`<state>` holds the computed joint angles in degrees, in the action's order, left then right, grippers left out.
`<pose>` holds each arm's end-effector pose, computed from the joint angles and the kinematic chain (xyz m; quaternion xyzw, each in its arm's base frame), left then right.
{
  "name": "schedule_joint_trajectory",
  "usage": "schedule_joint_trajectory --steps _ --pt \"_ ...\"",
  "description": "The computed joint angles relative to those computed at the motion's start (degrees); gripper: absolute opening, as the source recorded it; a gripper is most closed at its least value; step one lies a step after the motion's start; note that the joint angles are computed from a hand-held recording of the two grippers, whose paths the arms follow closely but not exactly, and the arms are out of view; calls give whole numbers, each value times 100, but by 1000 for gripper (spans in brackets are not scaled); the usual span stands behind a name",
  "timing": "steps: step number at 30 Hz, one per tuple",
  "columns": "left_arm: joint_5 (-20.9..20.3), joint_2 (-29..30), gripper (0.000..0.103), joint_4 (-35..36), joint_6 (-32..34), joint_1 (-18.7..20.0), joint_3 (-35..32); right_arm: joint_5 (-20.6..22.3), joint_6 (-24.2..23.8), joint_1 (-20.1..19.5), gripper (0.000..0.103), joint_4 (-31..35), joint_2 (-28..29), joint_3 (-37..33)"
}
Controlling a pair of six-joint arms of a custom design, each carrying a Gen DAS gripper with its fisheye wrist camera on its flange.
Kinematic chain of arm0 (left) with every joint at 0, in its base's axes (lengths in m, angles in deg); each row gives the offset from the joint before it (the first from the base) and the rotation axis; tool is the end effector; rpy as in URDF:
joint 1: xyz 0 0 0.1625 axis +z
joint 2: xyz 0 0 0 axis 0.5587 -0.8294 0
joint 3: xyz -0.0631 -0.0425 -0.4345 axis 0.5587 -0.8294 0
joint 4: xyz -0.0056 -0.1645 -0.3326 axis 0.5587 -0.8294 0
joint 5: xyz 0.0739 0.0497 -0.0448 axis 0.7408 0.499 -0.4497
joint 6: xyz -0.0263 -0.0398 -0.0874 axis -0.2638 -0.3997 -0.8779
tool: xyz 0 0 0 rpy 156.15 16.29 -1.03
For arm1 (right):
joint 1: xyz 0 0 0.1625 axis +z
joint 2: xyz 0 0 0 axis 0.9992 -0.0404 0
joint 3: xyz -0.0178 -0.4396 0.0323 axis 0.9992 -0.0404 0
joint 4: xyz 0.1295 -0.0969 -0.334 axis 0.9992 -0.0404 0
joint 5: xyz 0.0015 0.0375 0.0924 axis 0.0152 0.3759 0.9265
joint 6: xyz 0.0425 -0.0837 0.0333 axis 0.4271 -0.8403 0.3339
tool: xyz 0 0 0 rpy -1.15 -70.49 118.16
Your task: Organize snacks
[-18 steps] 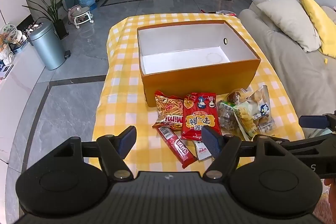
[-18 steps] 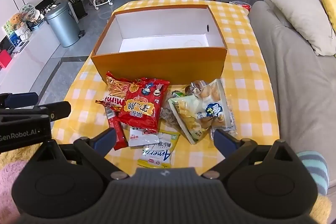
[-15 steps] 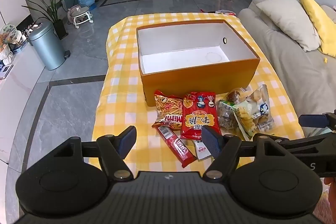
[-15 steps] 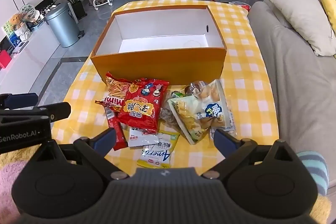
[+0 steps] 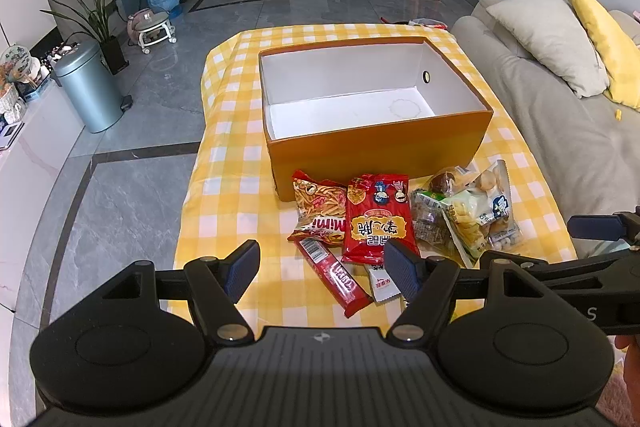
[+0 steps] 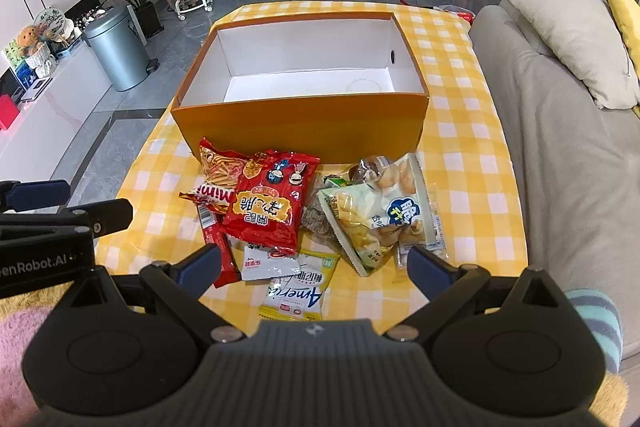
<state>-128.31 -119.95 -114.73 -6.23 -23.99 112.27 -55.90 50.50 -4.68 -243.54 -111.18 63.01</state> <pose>-0.4833 -0.2869 0.0131 0.2323 0.8772 -0.2393 0.3453 0.0542 -0.2620 0.4125 0.0776 -0.9007 0.2748 0.3275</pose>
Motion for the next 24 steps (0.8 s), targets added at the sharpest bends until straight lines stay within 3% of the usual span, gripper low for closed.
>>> schedule_joint_trajectory --steps 24 --pt "-15 25 81 -23 -17 -16 20 -51 12 11 96 -20 44 4"
